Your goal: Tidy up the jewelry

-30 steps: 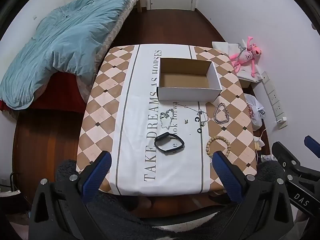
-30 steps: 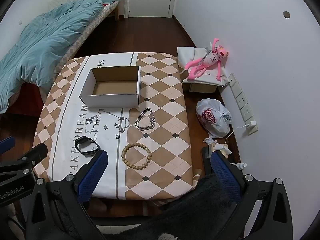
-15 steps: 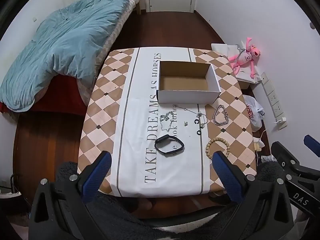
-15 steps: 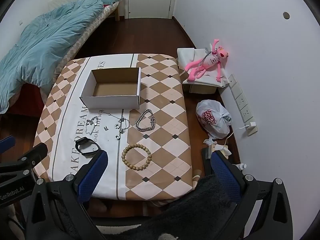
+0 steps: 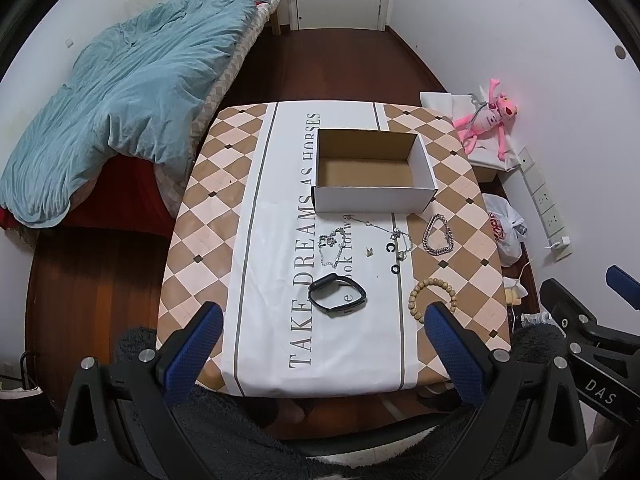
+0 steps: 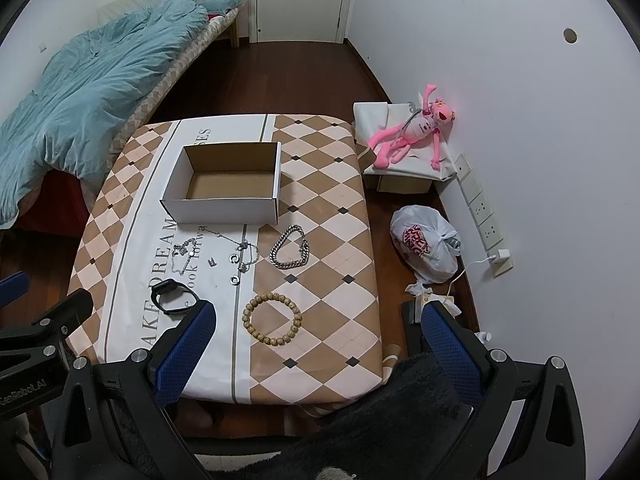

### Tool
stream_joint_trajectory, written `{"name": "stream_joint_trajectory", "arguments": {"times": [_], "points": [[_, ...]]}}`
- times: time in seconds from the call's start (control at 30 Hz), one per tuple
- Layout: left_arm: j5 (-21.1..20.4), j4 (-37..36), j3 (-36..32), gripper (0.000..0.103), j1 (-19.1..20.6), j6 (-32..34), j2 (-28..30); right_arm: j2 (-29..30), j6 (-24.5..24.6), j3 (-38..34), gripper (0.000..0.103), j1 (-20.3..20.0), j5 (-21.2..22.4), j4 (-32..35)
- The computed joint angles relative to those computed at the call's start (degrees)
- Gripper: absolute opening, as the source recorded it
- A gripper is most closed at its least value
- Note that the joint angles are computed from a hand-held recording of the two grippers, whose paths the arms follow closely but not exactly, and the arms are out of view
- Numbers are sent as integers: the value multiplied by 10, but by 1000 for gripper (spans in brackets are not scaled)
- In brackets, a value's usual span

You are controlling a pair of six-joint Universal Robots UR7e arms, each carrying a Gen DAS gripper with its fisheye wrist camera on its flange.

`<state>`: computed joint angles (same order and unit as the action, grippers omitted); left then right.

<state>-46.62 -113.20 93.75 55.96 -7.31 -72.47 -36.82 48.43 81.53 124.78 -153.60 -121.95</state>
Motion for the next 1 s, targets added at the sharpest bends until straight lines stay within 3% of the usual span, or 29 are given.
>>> {"name": "stream_joint_trajectory", "arguments": {"times": [1.0], "points": [[-1,-1,-4,103,-4,2,0,-3,-3,11,103,2,-7,-12]]}}
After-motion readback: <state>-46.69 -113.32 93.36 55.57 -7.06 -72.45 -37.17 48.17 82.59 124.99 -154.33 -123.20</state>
